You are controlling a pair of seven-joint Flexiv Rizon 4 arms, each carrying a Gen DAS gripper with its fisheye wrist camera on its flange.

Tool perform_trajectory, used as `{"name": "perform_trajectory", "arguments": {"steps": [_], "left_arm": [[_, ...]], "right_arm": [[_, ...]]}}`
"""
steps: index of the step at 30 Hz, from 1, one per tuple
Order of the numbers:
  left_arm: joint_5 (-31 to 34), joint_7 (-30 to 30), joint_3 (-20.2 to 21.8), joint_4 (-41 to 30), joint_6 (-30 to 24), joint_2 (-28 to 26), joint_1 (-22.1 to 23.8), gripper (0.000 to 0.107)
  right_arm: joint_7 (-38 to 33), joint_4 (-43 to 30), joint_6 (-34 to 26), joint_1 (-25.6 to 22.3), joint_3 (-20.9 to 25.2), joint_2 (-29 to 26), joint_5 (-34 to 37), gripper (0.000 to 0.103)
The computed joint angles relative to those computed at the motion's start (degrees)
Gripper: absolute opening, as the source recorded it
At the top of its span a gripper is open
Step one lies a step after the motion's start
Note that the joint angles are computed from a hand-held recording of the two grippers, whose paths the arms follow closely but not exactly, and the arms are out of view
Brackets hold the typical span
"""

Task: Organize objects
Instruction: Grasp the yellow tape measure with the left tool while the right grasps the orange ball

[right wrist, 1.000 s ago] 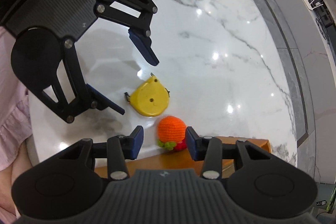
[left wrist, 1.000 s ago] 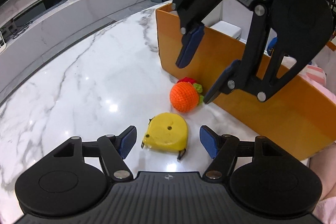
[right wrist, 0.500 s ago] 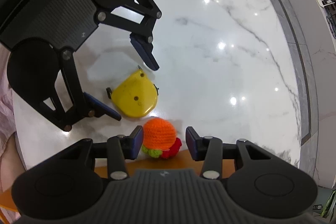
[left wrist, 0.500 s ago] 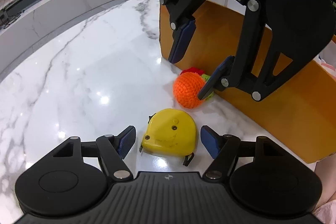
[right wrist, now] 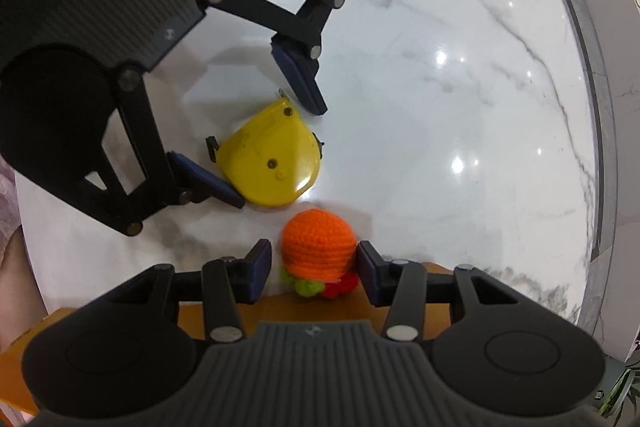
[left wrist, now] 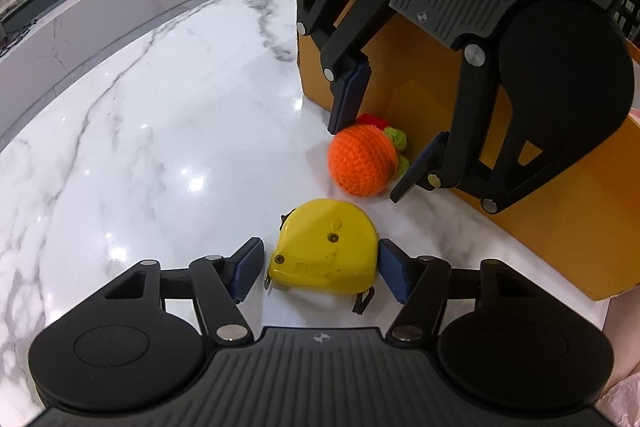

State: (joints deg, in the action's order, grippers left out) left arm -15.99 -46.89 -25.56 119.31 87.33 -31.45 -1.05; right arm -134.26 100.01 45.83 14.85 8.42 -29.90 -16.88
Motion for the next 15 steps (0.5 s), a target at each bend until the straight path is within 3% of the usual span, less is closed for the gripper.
{"name": "perform_trajectory", "arguments": {"steps": [2, 7, 15], "left_arm": [[-0.09, -0.48, 0.52, -0.24, -0.53, 0.22, -0.47, 0.066], [0.04, -2.21, 2.36, 0.16, 0.62, 0.72, -2.29, 0.065], [1.26, -8.71, 4.40, 2.76, 5.43, 1.70, -4.30, 0.064]], "right_arm": [[0.20, -0.18, -0.12, -0.01, -0.01, -0.12, 0.23, 0.050], [1.81, -0.45, 0.36, -0.03, -0.23, -0.45, 0.82, 0.044], [0.48, 1.27, 3.58, -1.39, 1.20, 1.26, 2.60, 0.043]]}}
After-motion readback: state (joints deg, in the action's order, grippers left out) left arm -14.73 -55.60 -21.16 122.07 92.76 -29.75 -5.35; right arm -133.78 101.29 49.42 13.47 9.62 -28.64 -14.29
